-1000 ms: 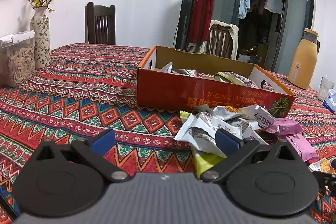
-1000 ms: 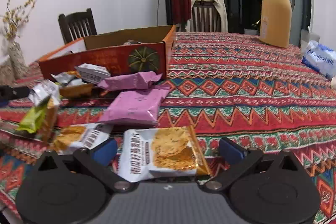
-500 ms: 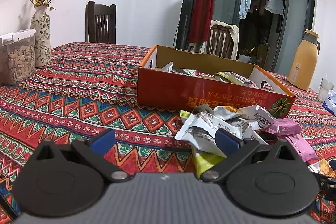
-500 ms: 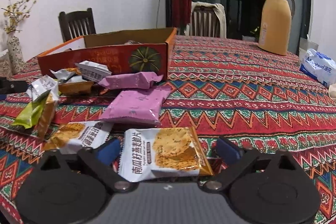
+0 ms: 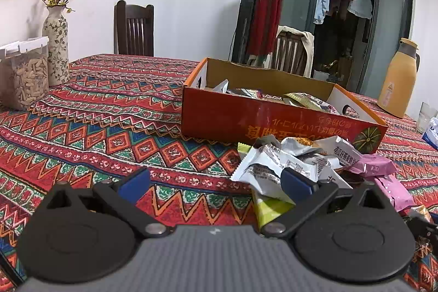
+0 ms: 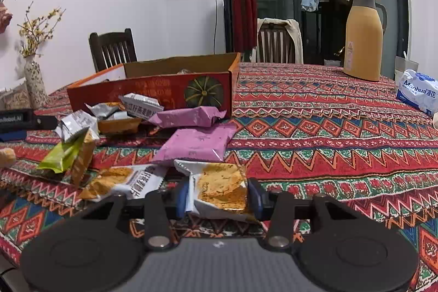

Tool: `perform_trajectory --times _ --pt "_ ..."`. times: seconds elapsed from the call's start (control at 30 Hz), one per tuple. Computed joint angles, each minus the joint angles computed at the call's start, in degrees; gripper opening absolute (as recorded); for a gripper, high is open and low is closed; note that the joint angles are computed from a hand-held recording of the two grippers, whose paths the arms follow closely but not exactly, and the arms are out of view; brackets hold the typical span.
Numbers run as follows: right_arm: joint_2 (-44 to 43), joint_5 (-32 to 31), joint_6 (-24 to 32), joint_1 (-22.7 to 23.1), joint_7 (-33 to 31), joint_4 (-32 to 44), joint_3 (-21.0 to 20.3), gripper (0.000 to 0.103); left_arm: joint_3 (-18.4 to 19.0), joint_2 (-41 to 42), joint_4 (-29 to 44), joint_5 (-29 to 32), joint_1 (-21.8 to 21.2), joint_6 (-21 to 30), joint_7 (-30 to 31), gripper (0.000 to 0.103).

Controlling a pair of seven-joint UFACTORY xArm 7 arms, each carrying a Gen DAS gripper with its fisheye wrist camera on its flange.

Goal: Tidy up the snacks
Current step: 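Grasp the white packet with the cracker picture with the right gripper, then grasp a white snack packet with the left gripper while the right gripper holds its packet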

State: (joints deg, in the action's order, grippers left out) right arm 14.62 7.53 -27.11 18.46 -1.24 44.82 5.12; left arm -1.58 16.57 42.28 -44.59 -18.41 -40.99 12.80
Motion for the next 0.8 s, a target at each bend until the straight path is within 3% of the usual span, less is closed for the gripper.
perform_trajectory --times 0.37,0.5,0.6,0.8 --pt "-0.95 1.51 -3.85 0.02 -0.55 -0.56 -0.06 0.041 0.29 -2.59 0.49 -0.63 -0.53 3.31 5.48 0.103" --pt "-0.55 1.21 -5.05 -0.3 -0.11 0.18 0.31 0.041 0.85 -3.06 2.85 -0.03 -0.52 7.79 9.47 0.103" --pt "-0.3 -0.3 -5.71 -0.98 0.96 0.58 0.76 0.042 2.78 -2.55 6.53 -3.62 -2.66 13.59 16.04 0.103" --pt "0.72 -1.77 -5.87 -1.64 2.64 2.0 0.92 0.042 12.12 1.49 15.19 -20.61 -14.12 20.14 36.65 0.103"
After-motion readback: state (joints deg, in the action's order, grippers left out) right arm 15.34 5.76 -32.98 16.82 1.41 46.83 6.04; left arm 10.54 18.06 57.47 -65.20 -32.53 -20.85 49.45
